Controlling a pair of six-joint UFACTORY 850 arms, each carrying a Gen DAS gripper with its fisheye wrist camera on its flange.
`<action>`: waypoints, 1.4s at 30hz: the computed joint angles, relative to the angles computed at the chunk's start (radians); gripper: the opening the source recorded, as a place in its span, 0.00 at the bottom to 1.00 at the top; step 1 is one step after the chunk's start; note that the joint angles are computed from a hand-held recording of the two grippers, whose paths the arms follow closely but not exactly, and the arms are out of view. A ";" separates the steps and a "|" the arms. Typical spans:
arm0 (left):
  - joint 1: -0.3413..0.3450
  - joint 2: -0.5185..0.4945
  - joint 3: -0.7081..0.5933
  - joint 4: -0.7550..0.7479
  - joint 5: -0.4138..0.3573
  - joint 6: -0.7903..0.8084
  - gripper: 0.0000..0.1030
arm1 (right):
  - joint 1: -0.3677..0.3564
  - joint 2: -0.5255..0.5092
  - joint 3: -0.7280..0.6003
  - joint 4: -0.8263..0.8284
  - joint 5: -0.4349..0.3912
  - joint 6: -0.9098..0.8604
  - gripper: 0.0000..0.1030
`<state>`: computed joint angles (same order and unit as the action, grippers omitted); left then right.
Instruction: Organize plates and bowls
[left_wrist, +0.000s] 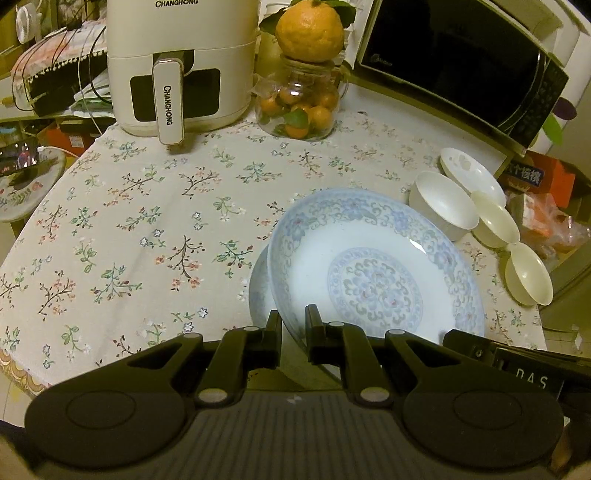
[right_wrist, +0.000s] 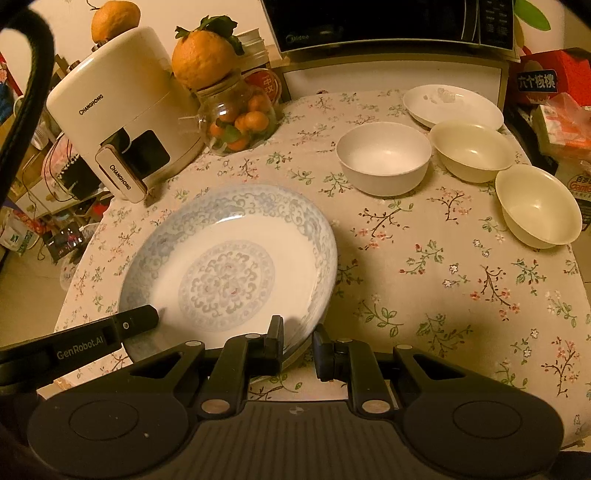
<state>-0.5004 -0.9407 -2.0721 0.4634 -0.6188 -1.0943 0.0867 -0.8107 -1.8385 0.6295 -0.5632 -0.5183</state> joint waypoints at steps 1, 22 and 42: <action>0.000 -0.002 -0.002 -0.002 -0.003 0.001 0.10 | 0.000 -0.002 -0.002 -0.002 -0.001 0.002 0.15; 0.017 -0.074 -0.109 -0.122 -0.099 0.074 0.10 | 0.020 -0.060 -0.068 -0.129 -0.046 0.114 0.15; 0.014 -0.086 -0.118 -0.084 -0.117 0.067 0.11 | 0.030 -0.096 -0.123 -0.188 -0.076 0.162 0.15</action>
